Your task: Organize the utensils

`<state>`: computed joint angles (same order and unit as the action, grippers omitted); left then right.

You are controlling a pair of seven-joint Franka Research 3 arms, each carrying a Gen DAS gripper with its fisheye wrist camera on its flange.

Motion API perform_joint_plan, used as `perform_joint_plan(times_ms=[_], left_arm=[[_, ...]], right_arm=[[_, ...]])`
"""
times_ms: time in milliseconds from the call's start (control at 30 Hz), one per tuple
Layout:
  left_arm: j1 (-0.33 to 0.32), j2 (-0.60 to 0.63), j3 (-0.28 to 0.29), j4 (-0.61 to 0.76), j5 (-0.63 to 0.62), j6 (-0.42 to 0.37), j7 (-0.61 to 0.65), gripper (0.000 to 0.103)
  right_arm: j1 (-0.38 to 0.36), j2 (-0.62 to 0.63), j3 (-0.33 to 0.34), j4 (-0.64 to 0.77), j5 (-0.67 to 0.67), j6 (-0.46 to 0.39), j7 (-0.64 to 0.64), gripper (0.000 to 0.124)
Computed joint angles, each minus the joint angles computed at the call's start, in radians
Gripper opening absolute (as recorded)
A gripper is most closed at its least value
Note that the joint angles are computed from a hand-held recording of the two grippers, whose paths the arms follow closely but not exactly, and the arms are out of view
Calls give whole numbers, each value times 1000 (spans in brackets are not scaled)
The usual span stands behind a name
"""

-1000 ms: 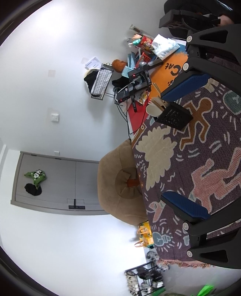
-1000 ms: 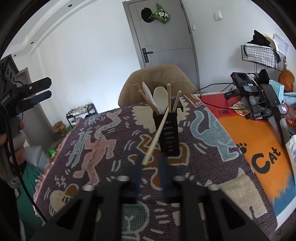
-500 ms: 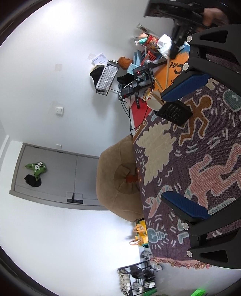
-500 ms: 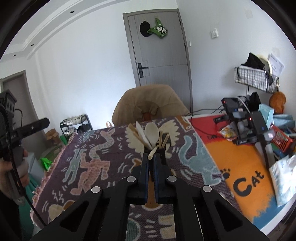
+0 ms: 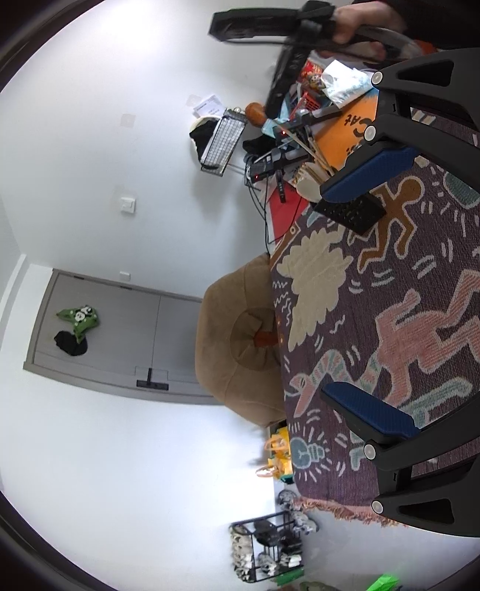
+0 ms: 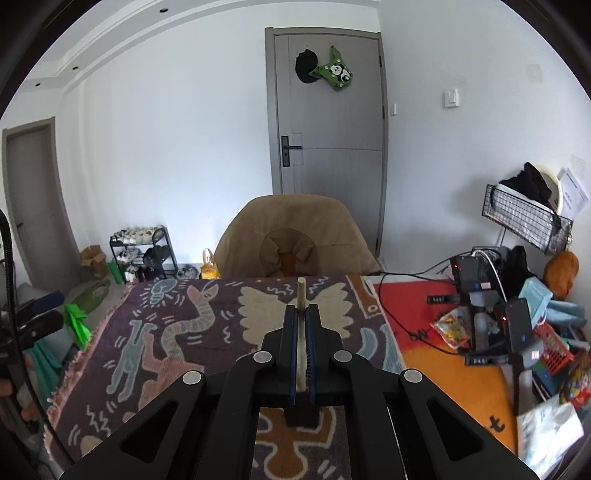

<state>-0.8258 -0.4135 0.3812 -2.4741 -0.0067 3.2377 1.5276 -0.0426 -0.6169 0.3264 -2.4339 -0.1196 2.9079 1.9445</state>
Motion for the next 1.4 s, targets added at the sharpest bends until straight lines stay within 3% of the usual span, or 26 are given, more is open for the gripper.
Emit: perform_joint_plan(times_ms=[167,200,233,300,333,400,533,567,667,900,1000,1100,1233,1400], left_arm=[[70,-10,-48,-20,3,3,-35,98],[85,-12,-59,-25,5,6,-45,98],[101,-15,-71,-30,9,9,-56,98],[135,-17,-100,-41,18,24,-82,99],[155,-19,-117,-48,28,34,-97,101],[228,-19,-182,-62,49,63,-136,103],[460,-30,-402,-81,81,92,-206,103],[479,-33,-419,-81,91,91,-220,103],[508,-53,-454,-90,126,85,-254,103],[577,-110,-534,-119,205,49,-341,103],[631,-143,-595,-141,235,45,-387,103],[620,-173,-599,-163,262,29,-416,103],[726,-258,-711,-216,282,31,-495,103],[723,-316,-720,-258,312,3,-548,103]], right_arm=[[11,58,1,26,-10,-21,-5,8],[22,58,-5,24,-7,-26,-5,19],[44,51,-21,11,6,-21,-7,41],[42,25,-17,-19,10,5,12,71],[30,-1,-6,-42,8,25,28,74],[37,-29,-10,-61,22,23,30,75],[80,-77,-40,-99,75,1,22,78],[80,-89,-38,-106,82,-6,24,79],[61,-147,-12,-144,92,-24,55,83],[110,-244,-16,-232,144,-24,69,83],[112,-284,0,-265,153,-33,88,83],[95,-327,31,-295,148,-40,118,83],[144,-365,11,-337,161,-34,116,83],[152,-432,32,-386,167,-38,144,83]])
